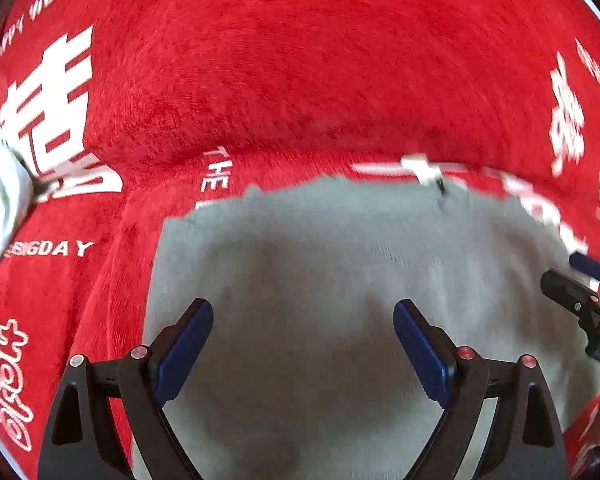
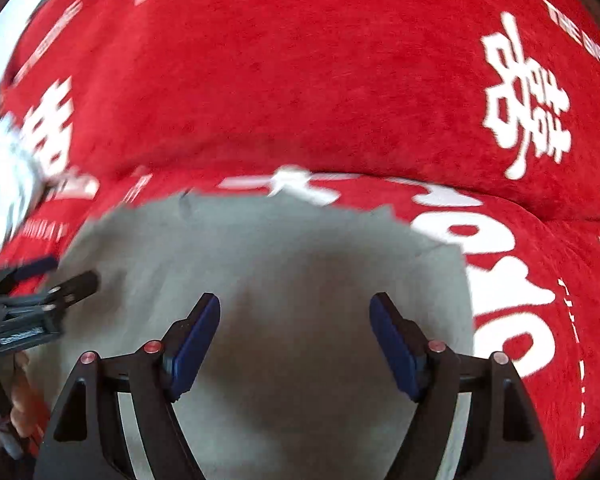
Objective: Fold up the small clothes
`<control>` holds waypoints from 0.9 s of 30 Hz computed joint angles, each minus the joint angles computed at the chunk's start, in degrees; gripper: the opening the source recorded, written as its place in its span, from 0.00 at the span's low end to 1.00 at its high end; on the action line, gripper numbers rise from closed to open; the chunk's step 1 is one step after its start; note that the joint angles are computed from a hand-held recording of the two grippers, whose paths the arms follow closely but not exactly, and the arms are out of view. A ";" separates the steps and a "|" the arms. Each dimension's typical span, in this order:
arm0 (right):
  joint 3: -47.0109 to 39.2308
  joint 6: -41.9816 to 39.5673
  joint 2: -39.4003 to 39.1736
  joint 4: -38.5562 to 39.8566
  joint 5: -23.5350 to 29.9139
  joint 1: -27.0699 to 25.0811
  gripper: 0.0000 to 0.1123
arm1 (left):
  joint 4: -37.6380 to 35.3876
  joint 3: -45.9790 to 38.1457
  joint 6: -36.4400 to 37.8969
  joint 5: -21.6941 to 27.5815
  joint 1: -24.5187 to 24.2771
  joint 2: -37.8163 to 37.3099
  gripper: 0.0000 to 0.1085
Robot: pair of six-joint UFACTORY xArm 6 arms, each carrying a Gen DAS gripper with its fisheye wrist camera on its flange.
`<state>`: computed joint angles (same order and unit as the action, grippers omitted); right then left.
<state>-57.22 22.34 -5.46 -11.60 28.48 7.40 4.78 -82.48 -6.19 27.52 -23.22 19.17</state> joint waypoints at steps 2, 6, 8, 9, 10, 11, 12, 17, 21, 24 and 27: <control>2.97 1.41 -1.96 -5.35 1.69 1.16 0.72 | 6.10 4.63 -3.49 -1.00 -0.03 -2.16 0.85; 13.20 3.23 -9.50 -6.85 -2.66 -1.98 0.73 | 1.27 10.45 -0.51 -3.66 2.89 -6.18 0.87; 14.80 8.72 -13.29 -11.02 0.95 -2.80 0.73 | -0.77 12.47 -0.61 -3.75 3.79 -8.57 0.86; 15.42 11.87 -14.91 -13.56 2.20 -2.63 0.73 | -0.46 14.28 -2.58 -4.32 4.02 -10.45 0.86; 16.55 13.97 -16.98 -14.76 2.52 -1.91 0.73 | -1.81 15.31 -2.15 -4.61 3.90 -11.42 0.86; 17.93 14.11 -18.82 -14.16 1.43 -0.83 0.73 | -4.35 16.98 -0.58 -5.07 3.34 -12.89 0.86; 18.70 14.11 -20.05 -13.92 1.15 0.56 0.73 | -5.98 18.79 0.71 -5.66 2.43 -14.32 0.86; 21.09 13.66 -18.92 -13.50 0.32 7.38 0.73 | 6.45 26.26 -6.13 -7.82 -1.51 -17.77 0.87; 25.04 16.45 -22.07 -15.50 -2.24 4.28 0.75 | 1.38 31.74 -3.07 -11.99 0.60 -21.00 0.88; 28.97 12.98 -26.87 -12.09 -2.88 0.60 0.75 | -3.59 34.03 2.03 -12.17 1.97 -23.17 0.88; 29.67 14.36 -29.99 -14.65 1.01 1.07 0.75 | -4.48 36.91 1.53 -11.00 3.20 -26.90 0.88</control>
<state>-27.55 36.70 -35.45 -26.24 29.49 8.47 0.30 -45.56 -4.66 16.52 -20.02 -7.72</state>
